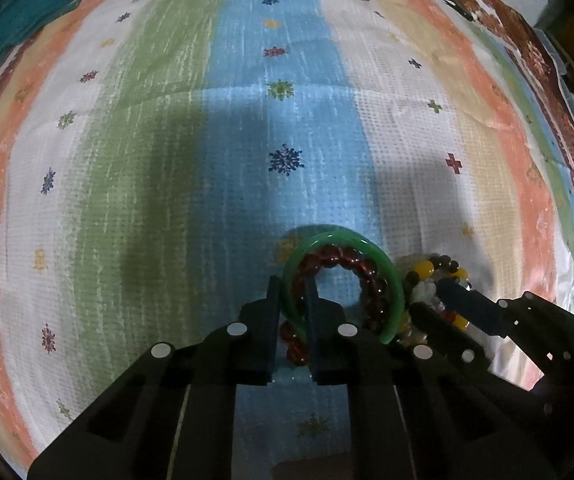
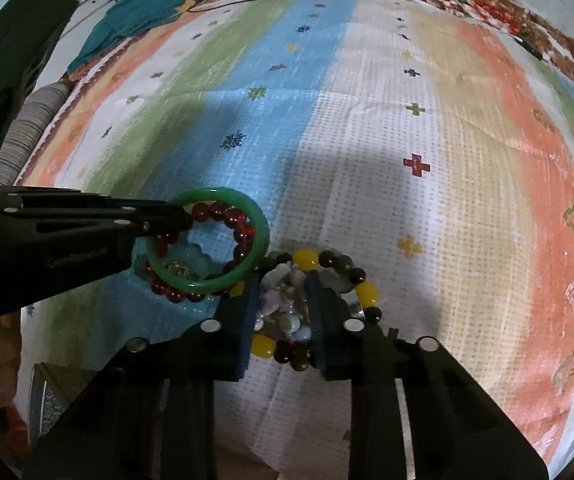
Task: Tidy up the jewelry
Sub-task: 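Close the right tool on the white-stone bead bracelet and lift it while the left tool holds the bangle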
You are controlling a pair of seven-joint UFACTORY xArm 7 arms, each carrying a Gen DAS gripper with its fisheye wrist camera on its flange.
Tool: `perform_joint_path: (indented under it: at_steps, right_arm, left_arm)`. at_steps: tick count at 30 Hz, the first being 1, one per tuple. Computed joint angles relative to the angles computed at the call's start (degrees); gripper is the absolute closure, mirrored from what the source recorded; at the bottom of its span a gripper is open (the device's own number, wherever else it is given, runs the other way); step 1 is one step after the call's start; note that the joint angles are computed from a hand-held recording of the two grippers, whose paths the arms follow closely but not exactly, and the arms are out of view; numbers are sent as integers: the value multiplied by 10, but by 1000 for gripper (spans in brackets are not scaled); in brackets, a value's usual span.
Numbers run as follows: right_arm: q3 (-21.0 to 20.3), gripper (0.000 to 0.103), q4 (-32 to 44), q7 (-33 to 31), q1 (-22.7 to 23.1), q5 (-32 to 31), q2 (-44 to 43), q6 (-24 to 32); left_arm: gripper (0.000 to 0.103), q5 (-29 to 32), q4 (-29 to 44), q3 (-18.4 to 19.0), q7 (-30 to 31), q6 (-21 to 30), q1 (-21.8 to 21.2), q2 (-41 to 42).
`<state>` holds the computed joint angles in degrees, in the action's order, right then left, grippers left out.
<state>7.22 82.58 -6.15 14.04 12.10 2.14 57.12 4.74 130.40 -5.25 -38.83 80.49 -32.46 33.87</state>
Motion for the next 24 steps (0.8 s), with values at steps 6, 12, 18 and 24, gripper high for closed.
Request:
perform_joint_path:
  at_steps: [6,12,18,24]
  right_arm:
    - [0,92,-4,2,0,-5,-6,-6]
    - [-1,92,-6,9,1,-16,-12,-8]
    - [-6,92,-8,8,-5,19,-24,-7]
    - [-3,92,-20,25,-3,-12,-41,-27]
  left_arm:
    - [95,10,3,2,7,2,-2,-8]
    - [95,23,6,4,16,6,-8,-13]
    - [95,31,40,9,22,13,-19,0]
    - [95,45,41,13,24,11,-29,-6]
